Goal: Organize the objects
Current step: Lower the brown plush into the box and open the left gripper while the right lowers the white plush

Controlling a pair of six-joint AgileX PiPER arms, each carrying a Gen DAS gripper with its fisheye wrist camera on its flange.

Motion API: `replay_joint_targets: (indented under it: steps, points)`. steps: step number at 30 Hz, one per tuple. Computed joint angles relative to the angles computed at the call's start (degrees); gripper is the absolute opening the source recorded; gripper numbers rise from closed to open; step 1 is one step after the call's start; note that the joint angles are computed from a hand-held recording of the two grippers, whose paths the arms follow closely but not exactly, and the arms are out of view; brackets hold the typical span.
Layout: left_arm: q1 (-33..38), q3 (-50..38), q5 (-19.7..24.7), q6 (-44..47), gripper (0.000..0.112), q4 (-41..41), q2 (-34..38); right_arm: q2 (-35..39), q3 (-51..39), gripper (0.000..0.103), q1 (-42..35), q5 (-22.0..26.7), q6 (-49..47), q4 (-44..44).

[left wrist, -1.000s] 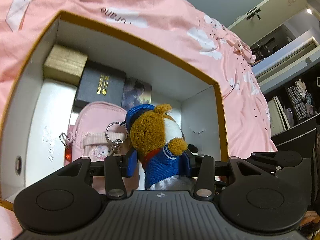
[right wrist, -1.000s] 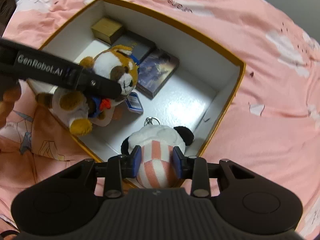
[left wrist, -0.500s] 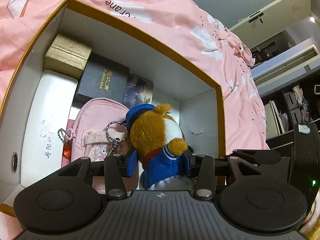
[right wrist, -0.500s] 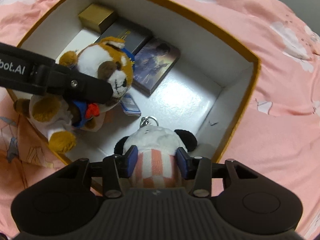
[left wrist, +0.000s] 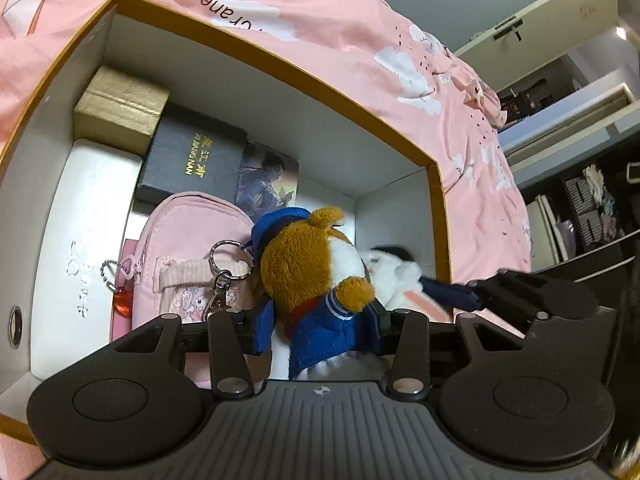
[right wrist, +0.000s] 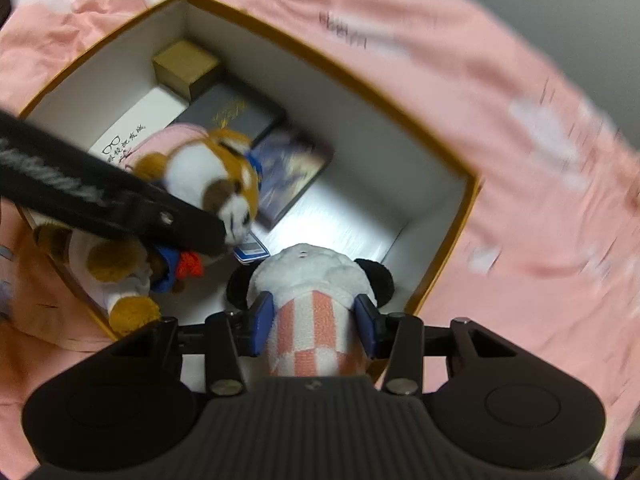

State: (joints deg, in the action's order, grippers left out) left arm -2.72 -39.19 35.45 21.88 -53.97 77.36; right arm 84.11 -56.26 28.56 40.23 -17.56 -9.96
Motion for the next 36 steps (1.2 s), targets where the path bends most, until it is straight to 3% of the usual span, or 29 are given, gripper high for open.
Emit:
replay_joint_targets:
  steps: [4, 8, 10, 15, 17, 19, 20, 23, 24, 26, 28, 30, 32, 36]
  points:
    - [-3.7, -1.0, -2.8, -3.6, 0.051, 3.4, 1.5, -1.5, 6.2, 0.046, 3.3, -7.4, 5.7, -9.8]
    - [-3.5, -1.9, -1.9, -1.8, 0.051, 0.9, 4.3, -1.3, 10.9, 0.048, 5.4, -13.4, 13.3, -21.2]
    - [-4.2, -2.5, -2.8, -3.0, 0.052, 1.7, 5.5, -0.7, 10.3, 0.049, 4.6, -13.7, 11.3, -19.7]
    - [-4.7, -4.1, -1.8, -4.9, 0.057, 4.3, 6.9, -0.6, 4.6, 0.054, -1.7, -7.1, -11.6, 0.6]
    - [-4.0, -4.1, -0.7, -4.6, 0.058, 4.1, 6.7, -1.1, 2.0, 0.057, -4.3, -2.6, -17.0, 5.8]
    - [-3.5, -3.7, 0.0, -3.9, 0.067, 3.8, 5.6, -1.8, -0.3, 0.060, -7.2, 1.7, -22.4, 11.1]
    - [-3.1, -3.6, 0.5, -3.2, 0.073, 3.4, 4.9, -2.1, -1.7, 0.060, -8.8, 4.3, -24.7, 13.6]
    - [-2.0, -2.9, 2.0, -2.5, 0.075, 3.9, 1.6, -2.6, -5.4, 0.057, -12.8, 10.8, -29.3, 19.1]
    - [-1.5, -2.9, 2.8, -2.5, 0.074, 4.1, 0.6, -2.7, -6.5, 0.056, -13.8, 12.3, -30.1, 20.2]
    - [-0.6, -2.8, 5.1, -1.6, 0.068, 4.3, -1.6, -3.0, -7.7, 0.044, -15.2, 13.7, -31.3, 22.0]
    - [-0.6, -2.6, 6.4, -3.3, 0.060, 6.8, -4.2, -2.9, -8.2, 0.043, -15.1, 13.2, -30.0, 22.2]
    - [-2.3, -3.2, 7.2, -7.0, 0.054, 11.8, -5.4, -1.4, -8.8, 0.033, -15.1, 12.8, -28.2, 22.8]
    - [-4.4, -3.7, 6.8, -11.2, 0.050, 16.3, -5.2, 0.6, -9.5, 0.024, -15.2, 13.9, -26.1, 22.9]
    - [-5.9, -3.0, 4.3, -12.9, 0.041, 17.8, -2.9, 1.1, -6.7, 0.020, -14.0, 14.5, -21.5, 21.7]
